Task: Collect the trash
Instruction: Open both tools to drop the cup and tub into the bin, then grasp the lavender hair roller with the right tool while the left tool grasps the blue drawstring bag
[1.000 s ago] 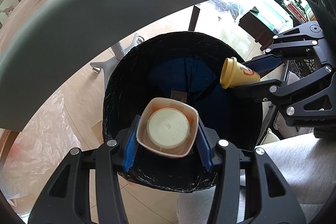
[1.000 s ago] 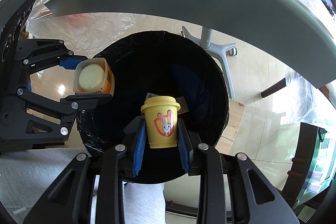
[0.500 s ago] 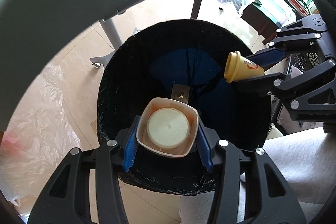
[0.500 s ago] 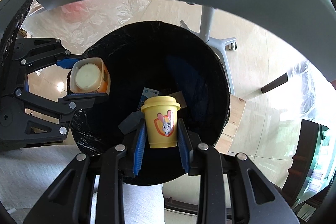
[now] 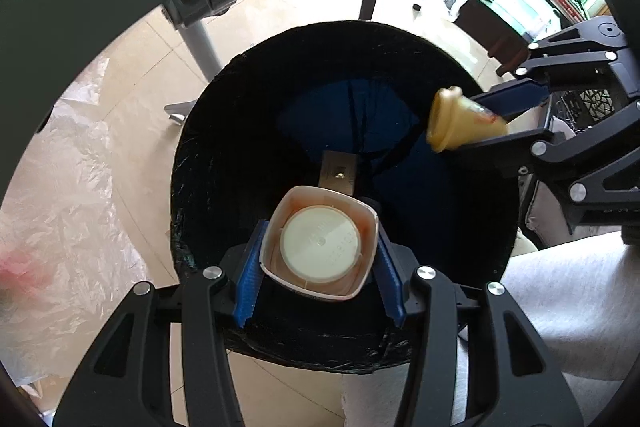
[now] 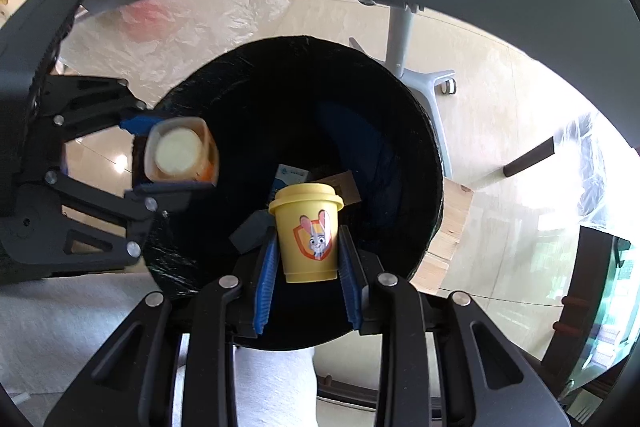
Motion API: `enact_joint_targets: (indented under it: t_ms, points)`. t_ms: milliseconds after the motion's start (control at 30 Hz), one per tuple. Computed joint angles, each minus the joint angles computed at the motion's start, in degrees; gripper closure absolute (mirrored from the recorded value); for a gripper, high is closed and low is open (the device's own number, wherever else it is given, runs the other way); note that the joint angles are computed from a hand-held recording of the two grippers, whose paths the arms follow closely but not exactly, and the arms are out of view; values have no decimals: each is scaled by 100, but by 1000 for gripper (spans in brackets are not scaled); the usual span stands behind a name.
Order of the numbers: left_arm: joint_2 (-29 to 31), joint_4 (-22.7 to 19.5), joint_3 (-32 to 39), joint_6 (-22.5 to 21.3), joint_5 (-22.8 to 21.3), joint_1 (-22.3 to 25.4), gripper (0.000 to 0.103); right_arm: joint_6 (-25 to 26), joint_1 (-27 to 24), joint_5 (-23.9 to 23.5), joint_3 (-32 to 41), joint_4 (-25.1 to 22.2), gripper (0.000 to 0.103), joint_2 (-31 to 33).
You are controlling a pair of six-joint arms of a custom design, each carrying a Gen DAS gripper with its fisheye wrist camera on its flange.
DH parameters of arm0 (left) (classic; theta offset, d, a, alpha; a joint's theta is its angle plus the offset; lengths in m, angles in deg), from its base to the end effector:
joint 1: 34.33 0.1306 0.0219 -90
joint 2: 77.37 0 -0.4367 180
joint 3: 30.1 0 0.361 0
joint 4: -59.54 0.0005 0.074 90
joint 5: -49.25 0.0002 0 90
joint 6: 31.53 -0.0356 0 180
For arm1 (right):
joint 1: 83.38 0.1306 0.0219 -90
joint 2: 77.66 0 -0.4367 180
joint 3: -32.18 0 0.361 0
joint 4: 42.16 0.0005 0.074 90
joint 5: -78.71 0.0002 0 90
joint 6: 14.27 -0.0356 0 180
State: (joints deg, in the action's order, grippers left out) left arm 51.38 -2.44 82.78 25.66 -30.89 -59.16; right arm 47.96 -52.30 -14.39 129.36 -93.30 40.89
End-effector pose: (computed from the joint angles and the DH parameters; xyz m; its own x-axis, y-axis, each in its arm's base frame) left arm 0.6010 -0.2853 0.2658 -0.5038 0.8213 -0.2676 0.8560 0.5163 -0.0267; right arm 0.5127 0.3107 0.2781 -0.9694 -0.0411 -0.2419 -0.0878 0.9787 0.1857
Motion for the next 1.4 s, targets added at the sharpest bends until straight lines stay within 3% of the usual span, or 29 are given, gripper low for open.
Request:
enact_joint_targets:
  t_ms: [67,100,200,333,400,467,533,567,633,767,900,1033,1133,1333,1400]
  points:
    - [-138,290,-178,79,36,20,23,-78,1,44,-67,67,47,-67]
    - [-191,377,-218,175,127,48,21,-107,0,79,-117,122,45,-115]
    - [-197,186,-94,466,412,148,21,-203,-20,116,-247,203,44,-270]
    - [-411,245,-124,614,701,265,21,-380,-38,342,-382,268,42,-607]
    - [-582,361,-174,596,818,305,21,-443,-46,482,-427,317,34,-808]
    - [-776,503,-194,590,972,345,20,-482,-49,796,-445,399,28,-1060]
    - [-944,776,-211,632,1068,372,7,-497,-96,1053,-364,449,22,-1199]
    - [-999,961,-203,674,1058,375,6,-528,-137,1194,-311,489,16,-1263]
    - [-1048,1270,-106,766,993,355,5,-645,-229,1468,-185,578,12,-1329]
    - [-922,1604,227,884,728,281,5,-906,-558,1529,62,782,6,-1310]
    - [-685,1820,582,636,324,185,5,-926,-873,1701,669,452,6,-1023]
    - [-321,1627,1171,431,331,196,5,-788,-1213,1765,1517,3,6,-583]
    - [31,1252,1802,190,415,194,5,-850,-1421,1507,1971,-56,6,-272]
    - [498,969,2545,-675,211,80,5,-1156,-1742,1001,3019,-440,7,492]
    - [603,978,2691,-900,165,54,5,-1178,-1799,942,3448,-662,12,773]
